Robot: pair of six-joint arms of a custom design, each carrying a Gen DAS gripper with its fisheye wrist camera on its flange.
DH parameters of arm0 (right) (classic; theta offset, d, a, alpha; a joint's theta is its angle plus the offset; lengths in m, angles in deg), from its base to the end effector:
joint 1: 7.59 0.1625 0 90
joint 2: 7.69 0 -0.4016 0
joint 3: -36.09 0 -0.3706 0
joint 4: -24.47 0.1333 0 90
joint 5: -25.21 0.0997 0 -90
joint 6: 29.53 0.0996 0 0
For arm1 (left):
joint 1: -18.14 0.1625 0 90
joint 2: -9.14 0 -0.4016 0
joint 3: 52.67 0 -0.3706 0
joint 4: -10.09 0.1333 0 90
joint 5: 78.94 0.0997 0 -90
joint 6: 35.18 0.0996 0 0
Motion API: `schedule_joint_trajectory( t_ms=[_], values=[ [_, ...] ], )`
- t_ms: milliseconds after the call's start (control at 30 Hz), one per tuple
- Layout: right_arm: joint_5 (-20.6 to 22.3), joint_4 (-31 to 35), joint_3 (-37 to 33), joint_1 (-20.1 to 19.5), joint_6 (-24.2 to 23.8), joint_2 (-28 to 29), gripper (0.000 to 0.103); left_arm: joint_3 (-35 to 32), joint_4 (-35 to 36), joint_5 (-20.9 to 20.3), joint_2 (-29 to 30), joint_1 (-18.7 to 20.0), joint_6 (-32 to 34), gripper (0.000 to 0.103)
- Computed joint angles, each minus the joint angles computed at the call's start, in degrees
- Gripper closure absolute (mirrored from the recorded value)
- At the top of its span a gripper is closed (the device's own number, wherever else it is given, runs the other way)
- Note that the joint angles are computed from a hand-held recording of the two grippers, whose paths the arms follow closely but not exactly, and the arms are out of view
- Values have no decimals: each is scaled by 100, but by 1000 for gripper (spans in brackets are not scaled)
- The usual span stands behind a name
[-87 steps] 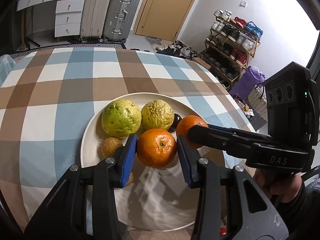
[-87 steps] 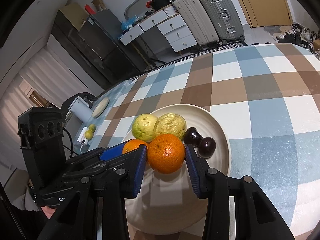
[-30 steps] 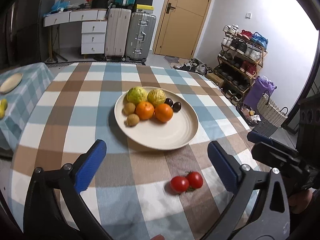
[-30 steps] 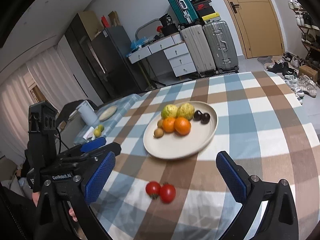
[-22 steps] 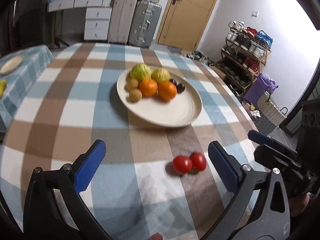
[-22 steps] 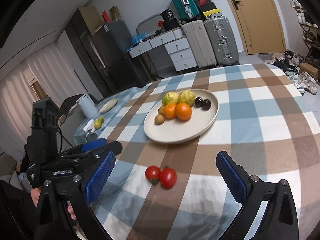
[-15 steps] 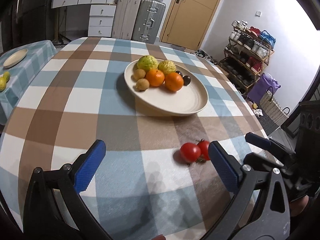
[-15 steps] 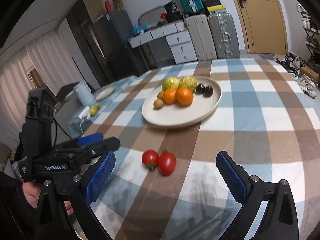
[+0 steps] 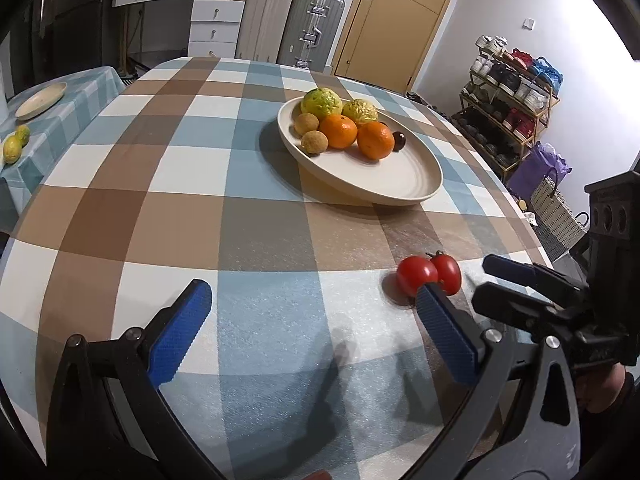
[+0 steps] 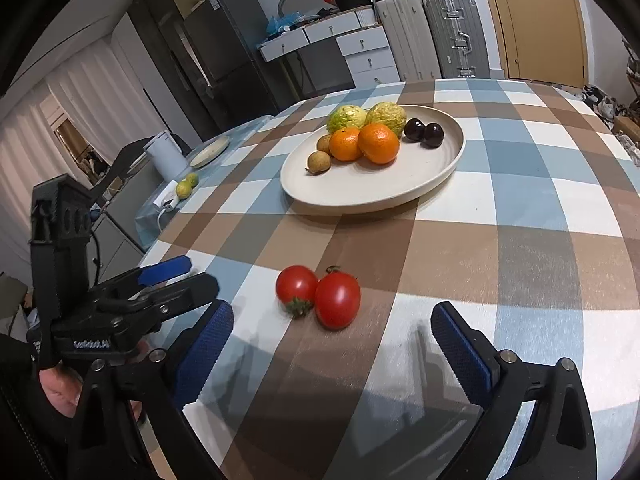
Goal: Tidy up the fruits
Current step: 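Lower the right gripper onto a red tomato and close it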
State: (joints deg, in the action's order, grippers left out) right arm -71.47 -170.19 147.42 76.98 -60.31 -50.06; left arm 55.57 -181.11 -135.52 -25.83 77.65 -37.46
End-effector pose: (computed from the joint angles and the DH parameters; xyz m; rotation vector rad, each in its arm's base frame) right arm 0.0674 -0.5774 0.0651 0.5496 -2.6780 0.7871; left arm -0.1234 -0.5804 0.0110 0.4445 2.5637 -0.8388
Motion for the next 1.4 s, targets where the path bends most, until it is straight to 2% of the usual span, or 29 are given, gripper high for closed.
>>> schedule_joint_trajectory(
  t_ms=[100, 267, 433, 533, 833, 1400],
  values=[
    [57, 428, -131, -15, -15, -25, 16, -37, 53, -38, -9, 33, 15, 1],
    [-155, 780, -314, 32, -123, 1, 27, -69, 102, -84, -12, 69, 30, 1],
    [-143, 1094, -429, 2, -103, 10, 56, -94, 103, -139, -5, 90, 18, 1],
    [-17, 1117, -429, -40, -89, -6, 61, -124, 126, -140, 14, 90, 53, 1],
    [147, 1264, -457, -129, 101, -61, 72, -200, 161, -128, 55, 106, 51, 1],
    [507, 1244, -366, -290, 251, -149, 74, -243, 293, -56, 98, 50, 37, 1]
  ],
)
